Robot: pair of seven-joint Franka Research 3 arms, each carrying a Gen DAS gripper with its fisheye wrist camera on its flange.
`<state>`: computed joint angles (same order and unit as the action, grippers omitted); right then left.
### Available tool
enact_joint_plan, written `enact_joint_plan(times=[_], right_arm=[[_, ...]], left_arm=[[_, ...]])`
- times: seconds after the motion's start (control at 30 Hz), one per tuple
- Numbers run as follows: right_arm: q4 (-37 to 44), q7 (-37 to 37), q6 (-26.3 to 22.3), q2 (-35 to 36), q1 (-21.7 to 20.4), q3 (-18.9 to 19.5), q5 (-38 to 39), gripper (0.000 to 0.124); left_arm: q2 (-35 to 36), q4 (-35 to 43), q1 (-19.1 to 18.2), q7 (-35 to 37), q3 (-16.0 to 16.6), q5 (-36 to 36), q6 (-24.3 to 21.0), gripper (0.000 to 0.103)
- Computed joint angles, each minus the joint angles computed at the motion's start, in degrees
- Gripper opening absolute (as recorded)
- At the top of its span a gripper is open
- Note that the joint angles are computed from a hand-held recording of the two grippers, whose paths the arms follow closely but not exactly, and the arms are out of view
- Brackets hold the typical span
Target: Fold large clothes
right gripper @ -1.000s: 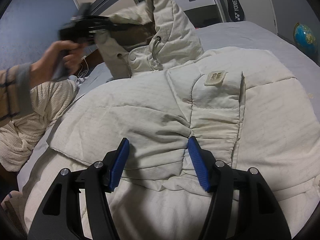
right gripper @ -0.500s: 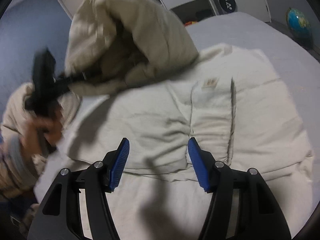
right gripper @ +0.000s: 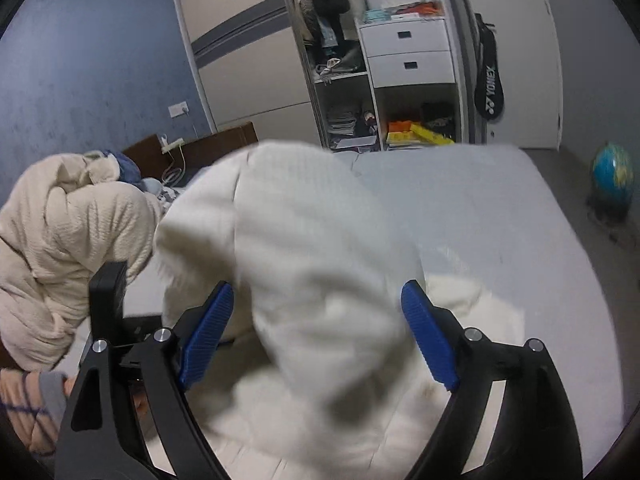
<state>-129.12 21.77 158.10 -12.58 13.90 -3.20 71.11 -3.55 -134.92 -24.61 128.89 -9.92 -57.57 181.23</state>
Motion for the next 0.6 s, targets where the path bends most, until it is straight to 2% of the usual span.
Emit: enact_joint_plan(times=[0.07,0.1,0.13,0.17,0.23,0.33,0.4,0.47,0.5,0.53,0.57,0.6], right_arm=[[1.89,2.10,0.31,1.52,-0.13,0.94,-3.83,0.081],[3.07,3.22,0.32,2.68,-0.17,1.54,-6.70,0.077],[3.40,3.12,-0.26,3.05,-0.10,1.59,-7.82,0.052],[3.12,2.86,-1.36,2.86,-0.06,1.57,-8.85,0.032],[2.94,3.81,-1.68,3.24,0.09,2.03,-11.17,0.022],[-0.27,-0.56,-2.30,0.66,1.01,1.23,-7.21,0.019],[-2.57,-1.79,-2.96,-1.16,1.30,0.69,-5.66,0.019],[-4.87,-3.30,-3.36,-3.15,1.53,0.07,-4.02,0.019],[-5.97,-4.20,-2.85,-3.94,1.82,-0.11,-2.73,0.019],[-6.92,-4.71,-2.67,-4.70,1.98,-0.30,-1.84,0.019],[-7.79,-5.14,-2.75,-5.34,2.13,-0.61,-0.86,0.018],[-8.44,-5.28,-3.51,-5.73,2.18,-1.03,-0.16,0.018]], left_arm=[[-0.31,-0.45,0.38,-1.31,-0.07,1.53,-0.23,0.026],[-0.49,-0.74,0.64,-2.63,-0.13,2.96,-0.32,0.026],[-1.27,-1.54,0.31,-2.93,-0.03,2.93,-0.18,0.027],[-1.51,-1.71,-0.04,-3.46,0.42,3.35,-0.20,0.027],[-2.06,-2.51,0.19,-6.62,0.62,6.87,-0.40,0.027],[-3.14,-4.17,1.48,-13.63,0.19,14.51,-0.37,0.031],[-3.79,-4.92,-0.02,-14.22,1.71,14.73,-0.47,0.034],[-5.41,-7.54,1.07,-19.03,0.00,18.81,0.25,0.039],[-5.90,-8.59,2.77,-22.12,-1.63,21.86,0.53,0.045],[-6.70,-9.68,3.39,-24.12,-2.37,23.68,0.34,0.058],[-7.40,-10.72,3.68,-25.44,-2.98,24.74,0.87,0.063],[-8.27,-12.11,5.55,-28.33,-4.99,27.27,1.75,0.066]])
